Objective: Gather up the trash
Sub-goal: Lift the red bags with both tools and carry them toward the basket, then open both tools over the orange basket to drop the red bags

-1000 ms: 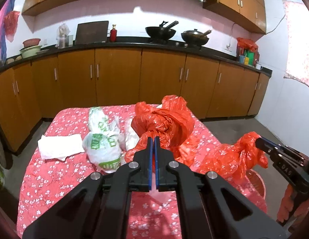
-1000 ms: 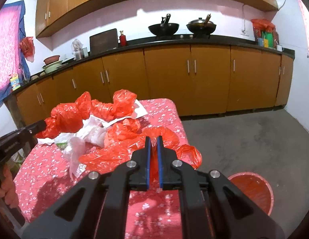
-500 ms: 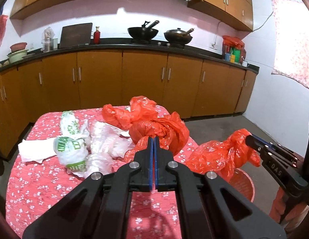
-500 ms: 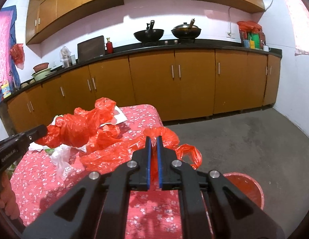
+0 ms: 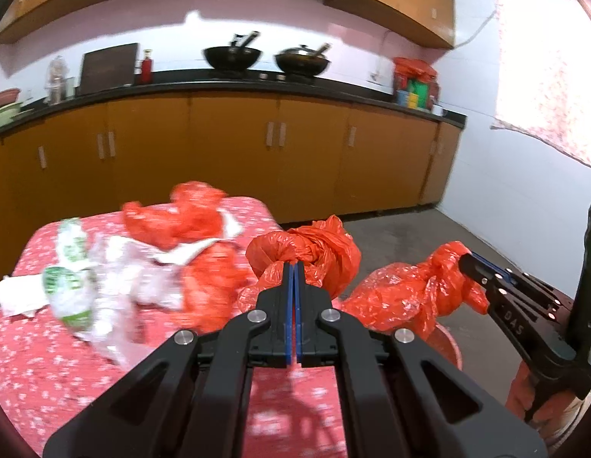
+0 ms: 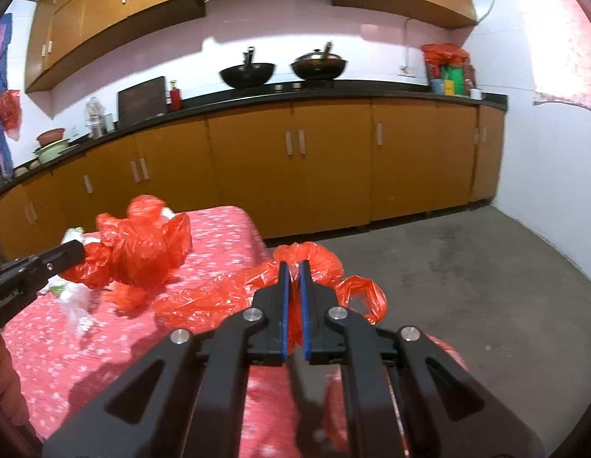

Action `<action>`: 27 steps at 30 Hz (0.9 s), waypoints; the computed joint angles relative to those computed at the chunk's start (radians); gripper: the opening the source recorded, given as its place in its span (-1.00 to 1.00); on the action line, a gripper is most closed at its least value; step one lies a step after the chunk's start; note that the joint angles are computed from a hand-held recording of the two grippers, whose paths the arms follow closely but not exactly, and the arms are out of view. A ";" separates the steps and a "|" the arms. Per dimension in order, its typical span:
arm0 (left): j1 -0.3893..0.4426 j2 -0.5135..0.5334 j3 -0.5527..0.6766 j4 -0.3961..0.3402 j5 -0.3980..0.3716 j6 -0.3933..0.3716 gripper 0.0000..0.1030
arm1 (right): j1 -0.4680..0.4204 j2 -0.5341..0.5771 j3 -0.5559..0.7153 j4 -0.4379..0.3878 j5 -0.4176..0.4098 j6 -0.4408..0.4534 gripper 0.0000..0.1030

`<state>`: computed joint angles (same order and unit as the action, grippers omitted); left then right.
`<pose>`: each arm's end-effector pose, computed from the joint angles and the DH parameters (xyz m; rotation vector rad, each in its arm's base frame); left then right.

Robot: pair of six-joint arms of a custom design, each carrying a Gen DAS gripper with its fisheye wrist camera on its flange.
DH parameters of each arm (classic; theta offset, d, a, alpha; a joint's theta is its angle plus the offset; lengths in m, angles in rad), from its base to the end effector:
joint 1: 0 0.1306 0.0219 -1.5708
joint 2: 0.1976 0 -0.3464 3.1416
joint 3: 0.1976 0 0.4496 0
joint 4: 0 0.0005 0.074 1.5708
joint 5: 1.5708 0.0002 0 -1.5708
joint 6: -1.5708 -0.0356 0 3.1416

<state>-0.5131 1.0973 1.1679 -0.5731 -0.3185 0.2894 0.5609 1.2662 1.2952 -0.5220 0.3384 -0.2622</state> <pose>0.4151 -0.2216 0.4435 0.0351 2.0498 -0.1698 0.4545 0.2710 0.4370 -0.0968 2.0353 0.1675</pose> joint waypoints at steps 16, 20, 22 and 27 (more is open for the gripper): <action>-0.168 0.313 0.217 -0.013 0.064 0.000 -1.00 | -0.214 -0.089 -0.162 -0.040 0.053 -0.033 -0.87; -0.187 0.382 0.266 -0.047 0.072 0.013 -1.00 | -0.252 -0.078 -0.186 -0.039 0.045 -0.032 -0.86; -0.194 0.413 0.290 -0.062 0.078 0.018 -1.00 | -0.269 -0.070 -0.194 -0.035 0.038 -0.032 -0.86; -0.210 0.481 0.349 -0.097 0.085 0.024 -1.00 | -0.305 -0.047 -0.206 -0.031 0.024 -0.033 -0.86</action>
